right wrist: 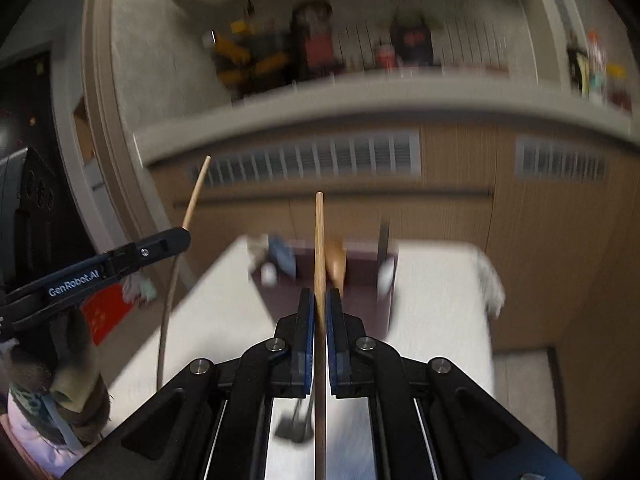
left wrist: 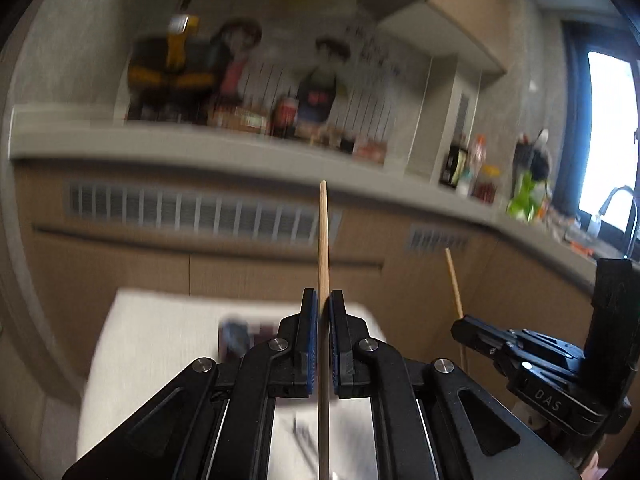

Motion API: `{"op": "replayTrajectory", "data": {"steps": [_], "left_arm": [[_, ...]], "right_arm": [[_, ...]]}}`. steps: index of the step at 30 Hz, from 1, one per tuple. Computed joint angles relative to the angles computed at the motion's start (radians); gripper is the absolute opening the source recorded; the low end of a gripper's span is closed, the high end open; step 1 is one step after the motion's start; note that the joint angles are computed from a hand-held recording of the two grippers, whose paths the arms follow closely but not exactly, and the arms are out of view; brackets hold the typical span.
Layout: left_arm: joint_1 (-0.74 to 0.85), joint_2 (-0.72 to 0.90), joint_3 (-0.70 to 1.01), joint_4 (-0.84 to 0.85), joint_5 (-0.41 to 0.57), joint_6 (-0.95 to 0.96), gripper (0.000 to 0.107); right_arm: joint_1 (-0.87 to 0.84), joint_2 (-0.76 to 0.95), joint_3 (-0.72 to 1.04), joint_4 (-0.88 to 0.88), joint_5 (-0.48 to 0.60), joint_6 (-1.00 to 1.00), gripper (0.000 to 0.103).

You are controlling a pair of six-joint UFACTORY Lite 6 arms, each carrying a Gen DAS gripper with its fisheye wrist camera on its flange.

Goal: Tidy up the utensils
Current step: 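Lift both chopsticks and drop them upright into the maroon caddy, then open both tools and move them back toward the remaining metal spoons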

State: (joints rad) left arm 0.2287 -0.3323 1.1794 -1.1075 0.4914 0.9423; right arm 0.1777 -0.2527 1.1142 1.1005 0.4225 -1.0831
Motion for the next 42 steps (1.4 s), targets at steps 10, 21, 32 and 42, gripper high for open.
{"op": "replayTrajectory", "data": {"steps": [10, 21, 32, 42], "left_arm": [[-0.026, 0.421, 0.349, -0.390, -0.134, 0.336, 0.006], [-0.044, 0.711, 0.525, -0.405, -0.155, 0.364, 0.006], [-0.065, 0.827, 0.450, -0.532, -0.134, 0.534, 0.017], [-0.038, 0.578, 0.172, -0.425, -0.211, 0.448, 0.057]], "right_arm": [[0.056, 0.392, 0.479, 0.436, -0.168, -0.363, 0.006], [0.087, 0.737, 0.755, 0.171, -0.207, -0.103, 0.006], [0.106, 0.885, 0.788, -0.163, -0.163, 0.168, 0.006], [0.098, 0.716, 0.468, -0.101, -0.225, 0.039, 0.047]]}}
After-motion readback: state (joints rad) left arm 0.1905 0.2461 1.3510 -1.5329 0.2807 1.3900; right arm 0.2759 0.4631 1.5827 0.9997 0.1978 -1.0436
